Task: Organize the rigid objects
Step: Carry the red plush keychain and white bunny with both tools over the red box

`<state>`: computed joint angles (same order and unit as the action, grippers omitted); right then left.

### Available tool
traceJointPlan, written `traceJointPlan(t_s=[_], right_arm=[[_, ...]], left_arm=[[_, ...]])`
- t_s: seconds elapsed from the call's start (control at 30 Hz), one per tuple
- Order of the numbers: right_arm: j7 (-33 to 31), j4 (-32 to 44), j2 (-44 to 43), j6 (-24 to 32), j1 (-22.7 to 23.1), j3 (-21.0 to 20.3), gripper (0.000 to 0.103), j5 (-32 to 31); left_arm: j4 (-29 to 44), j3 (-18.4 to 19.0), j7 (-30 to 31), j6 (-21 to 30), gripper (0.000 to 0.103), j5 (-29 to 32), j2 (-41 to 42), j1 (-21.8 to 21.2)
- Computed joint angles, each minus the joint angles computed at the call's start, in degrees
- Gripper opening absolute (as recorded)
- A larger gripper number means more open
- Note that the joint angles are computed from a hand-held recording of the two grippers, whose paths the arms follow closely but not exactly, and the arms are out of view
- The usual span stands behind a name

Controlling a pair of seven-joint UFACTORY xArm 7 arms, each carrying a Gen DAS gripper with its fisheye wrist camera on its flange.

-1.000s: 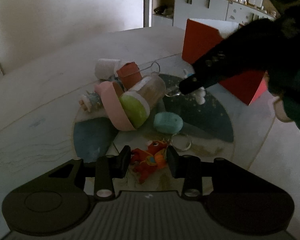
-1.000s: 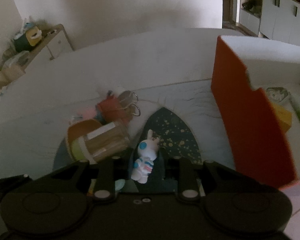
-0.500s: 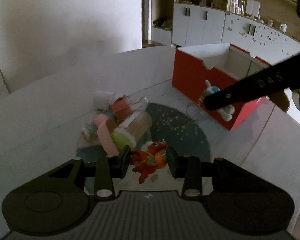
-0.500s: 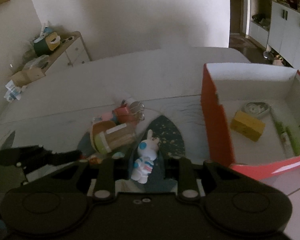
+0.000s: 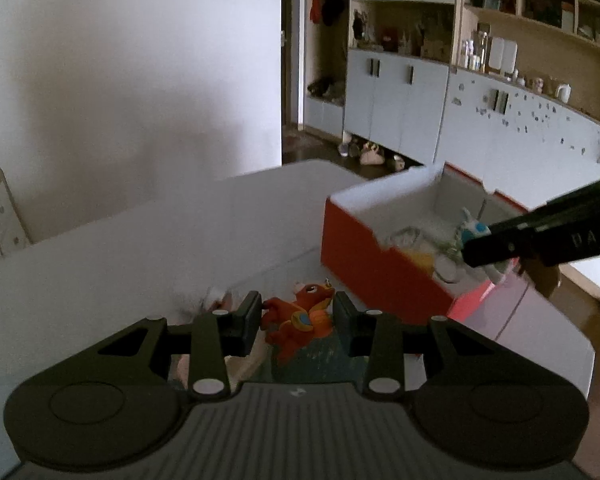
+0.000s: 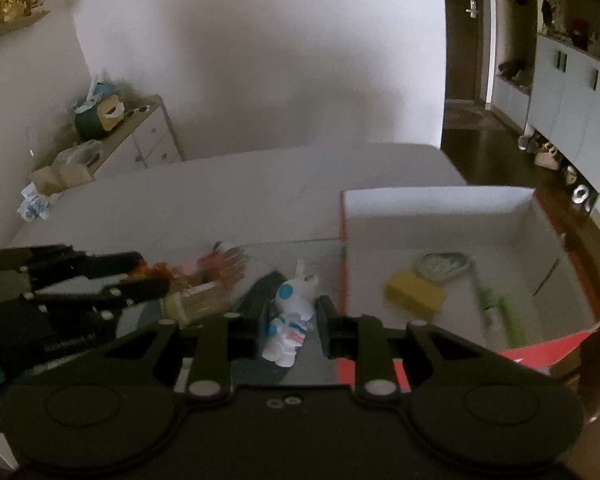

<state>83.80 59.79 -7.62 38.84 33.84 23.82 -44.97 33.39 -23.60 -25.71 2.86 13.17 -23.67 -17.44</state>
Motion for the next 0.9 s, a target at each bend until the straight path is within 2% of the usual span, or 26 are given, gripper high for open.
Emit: traceJointPlan(t_s=[0.23,0.4,0.53,0.63,0.7,0.83,0.9], right_arm=[[-5.4,-6.1,-7.3,-1.9,-3.2,-0.9,0.025,3.2],[-9.4,-11.2,-12.7,-4.1,-6.5,-1.0,0.025,6.3],[-13.2,-15.0,-16.2,-5.9,-8.9,-1.6,0.025,9.2],[-16.2,-17.8,-18.7,-7.3,-10.7,-2.2,0.025,11.5],[-18.0,-19.1,-19.9,-8.1,-11.9,-2.3,0.025,12.9],[-22.0,-21.7,-21.3,-10.0,-14.6,-2.7,0.025,15.8],[-24.0,-22.8,-21.7,-11.1,-15.9,-3.0,0.025,17.2]], left_arm=[[7.6,-9.6,-7.6,1.1,0.038,6.0,4.3,8.8],[14.1,-18.3,-16.5,3.1,0.038,15.6,8.6,16.4],[19.3,-24.0,-24.3,5.5,0.038,24.4,13.3,20.3],[23.7,-26.6,-29.6,8.4,0.038,31.9,18.4,20.9],[27.0,-27.5,-32.5,11.4,0.038,36.9,22.6,19.6],[32.8,-26.0,-35.3,16.8,0.038,43.8,30.0,14.1],[35.6,-24.8,-35.2,19.2,0.038,45.2,33.3,11.0]])
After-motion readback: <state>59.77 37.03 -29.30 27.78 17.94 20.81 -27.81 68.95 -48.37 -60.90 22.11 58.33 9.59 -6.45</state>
